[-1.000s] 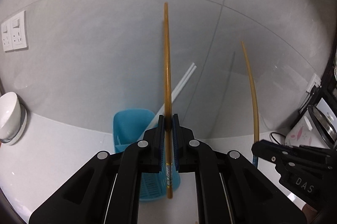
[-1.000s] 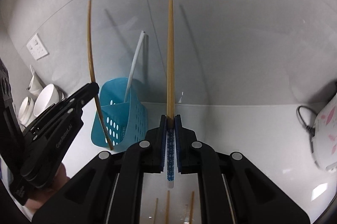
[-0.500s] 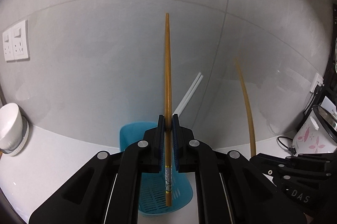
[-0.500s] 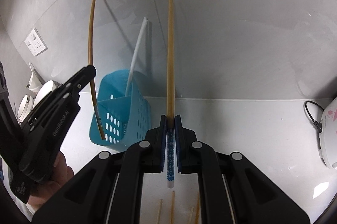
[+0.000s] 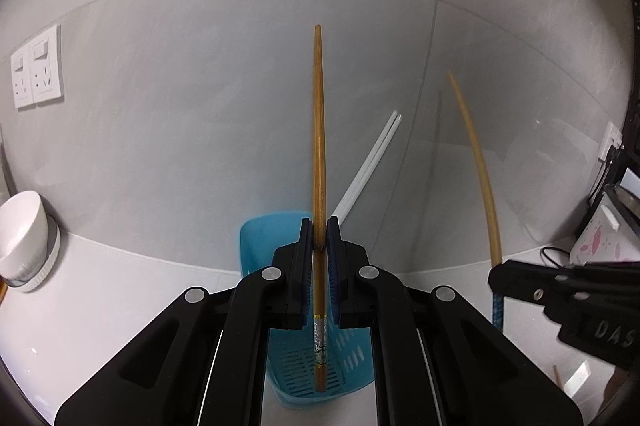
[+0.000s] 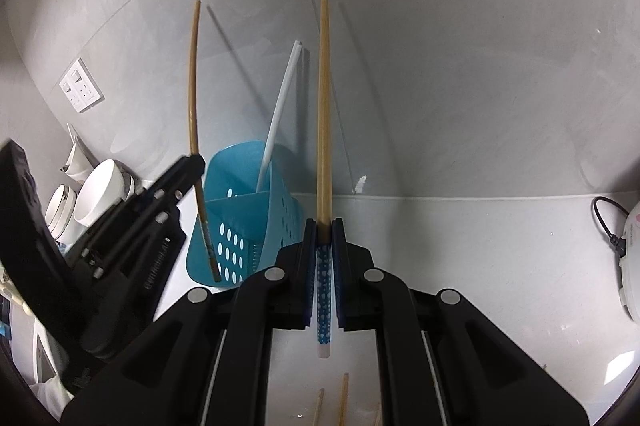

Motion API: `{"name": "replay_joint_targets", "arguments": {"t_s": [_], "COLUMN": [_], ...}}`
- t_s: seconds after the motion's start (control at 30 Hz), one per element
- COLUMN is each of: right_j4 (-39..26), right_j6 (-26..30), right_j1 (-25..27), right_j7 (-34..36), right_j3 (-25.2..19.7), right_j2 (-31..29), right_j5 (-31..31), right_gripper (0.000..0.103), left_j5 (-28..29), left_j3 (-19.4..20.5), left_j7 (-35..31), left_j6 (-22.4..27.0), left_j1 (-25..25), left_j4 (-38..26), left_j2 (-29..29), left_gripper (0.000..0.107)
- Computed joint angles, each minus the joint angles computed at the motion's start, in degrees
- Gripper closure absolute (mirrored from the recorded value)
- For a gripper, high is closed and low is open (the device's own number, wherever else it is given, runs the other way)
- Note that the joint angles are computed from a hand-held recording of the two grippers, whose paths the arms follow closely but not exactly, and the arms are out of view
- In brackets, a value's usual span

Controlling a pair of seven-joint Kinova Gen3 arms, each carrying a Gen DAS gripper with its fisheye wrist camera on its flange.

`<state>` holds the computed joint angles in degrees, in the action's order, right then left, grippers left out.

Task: Organize utensils
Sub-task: 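Open the left tool to drop its chopstick into the blue holder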

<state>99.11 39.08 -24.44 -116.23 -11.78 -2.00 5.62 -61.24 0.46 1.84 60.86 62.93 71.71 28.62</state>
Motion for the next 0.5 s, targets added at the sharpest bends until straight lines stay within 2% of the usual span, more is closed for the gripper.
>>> {"name": "replay_joint_targets", "arguments": {"t_s": [0.27, 0.37, 0.43, 0.5], "right_j4": [0.4, 0.43, 0.54, 0.62], "right_j6": [0.16, 0.31, 0.28, -0.02], "right_j1": [-0.08, 0.04, 0.15, 0.23], "right_j7": [1.82, 2.84, 3.37, 4.0], "right_j3": [0.25, 0.4, 0.44, 0.46], "right_j2": [0.11, -0.06, -0.22, -0.31], "right_j5": [-1.57, -2.36, -2.72, -3.32], "right_gripper": [0.096, 0.096, 0.096, 0.096], "left_j5": [4.5, 7.19, 9.98, 12.55], "left_j3": [0.71, 0.44, 0.82, 0.76], "left_j7": [-3.53, -6.12, -9.39, -10.52], "left_j6": [-0.18, 2.15, 5.56, 7.17], "left_j1": [-1.12, -0.97, -1.19, -1.29], "left_j4": [-2.05, -4.68, -7.75, -9.37], "left_j2": [1.84, 2.51, 3.2, 3.11], "left_gripper": [0.1, 0.098, 0.089, 0.068]}}
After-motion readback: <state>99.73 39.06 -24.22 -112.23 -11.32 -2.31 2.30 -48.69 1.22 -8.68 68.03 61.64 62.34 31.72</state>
